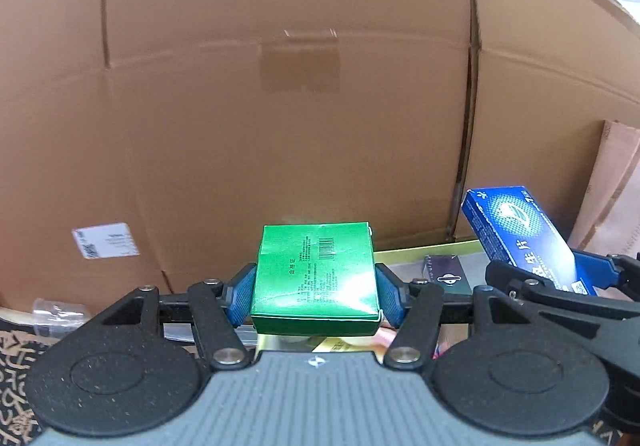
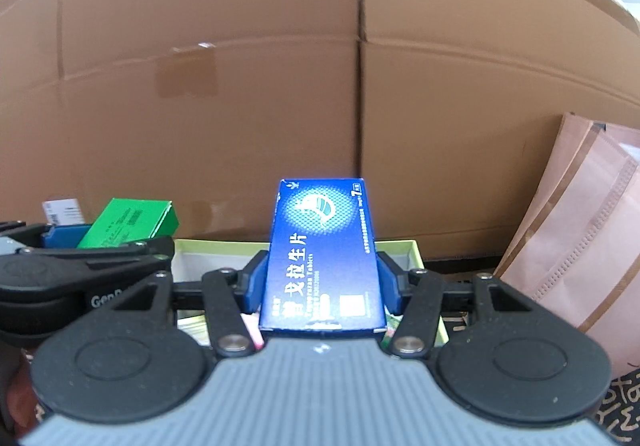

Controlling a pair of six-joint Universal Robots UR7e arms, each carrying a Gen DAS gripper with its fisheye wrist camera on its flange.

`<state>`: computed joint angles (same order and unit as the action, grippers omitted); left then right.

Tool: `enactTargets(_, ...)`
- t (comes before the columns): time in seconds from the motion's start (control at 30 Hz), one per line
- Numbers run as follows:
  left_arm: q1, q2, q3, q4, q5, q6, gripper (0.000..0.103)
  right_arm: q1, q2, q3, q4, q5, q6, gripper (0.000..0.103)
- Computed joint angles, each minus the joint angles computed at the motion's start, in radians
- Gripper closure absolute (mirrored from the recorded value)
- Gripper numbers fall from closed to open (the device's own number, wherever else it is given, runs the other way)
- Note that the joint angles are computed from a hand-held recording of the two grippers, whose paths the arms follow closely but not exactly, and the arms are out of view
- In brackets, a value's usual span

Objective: Organize objects
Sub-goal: 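Lower both boxes into the lime-green box and open both grippers, then withdraw both grippers from the lime-green box toward the remaining items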

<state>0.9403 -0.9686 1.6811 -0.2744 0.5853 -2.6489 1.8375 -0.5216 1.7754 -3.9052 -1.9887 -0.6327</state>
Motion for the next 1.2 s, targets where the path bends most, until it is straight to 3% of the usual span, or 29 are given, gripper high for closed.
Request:
enactTargets(0.33,0.051,0.121,-0.124,0.115,0.01,-0.088,0.039,-0.061,0.064,-0.103,0.081,-0.02,0.014,0.048)
enactTargets(0.43,0.06,0.139,-0.136,0.118,0.001,-0.091,0.035,-0.067,0.086,-0.123,0.068,-0.037,0.001,0.041)
enactTargets(0.53,0.07,0.138,-0.132,0.076,-0.015,-0.062,0.021,-0.074,0.091,-0.122,0.05,-0.04,-0.002,0.029)
enactTargets(0.57,0.079,0.13,-0.127,0.062,-0.006,-0.05,0.02,-0.075,0.093,-0.128,0.046,-0.037,-0.004,0.022)
enactTargets(0.67,0.079,0.113,-0.12,0.094,0.01,-0.072,0.02,-0.075,0.088,-0.11,0.022,-0.02,-0.007,0.02)
enactTargets(0.8,0.065,0.025,-0.017,0.047,0.03,-0.021,0.02,-0.062,0.061,-0.058,-0.012,0.021,-0.01,0.02)
enactTargets(0.97,0.082,-0.167,0.145,0.092,0.061,-0.101,0.018,-0.039,0.015,0.066,-0.011,0.141,0.013,0.02)
enactTargets(1.1,0.128,-0.335,0.275,0.069,0.006,-0.095,0.017,-0.017,0.009,0.126,0.09,0.237,0.014,0.018)
enactTargets(1.2,0.18,-0.43,0.349,0.006,-0.05,-0.02,0.017,0.014,0.047,0.099,0.215,0.257,0.016,0.018)
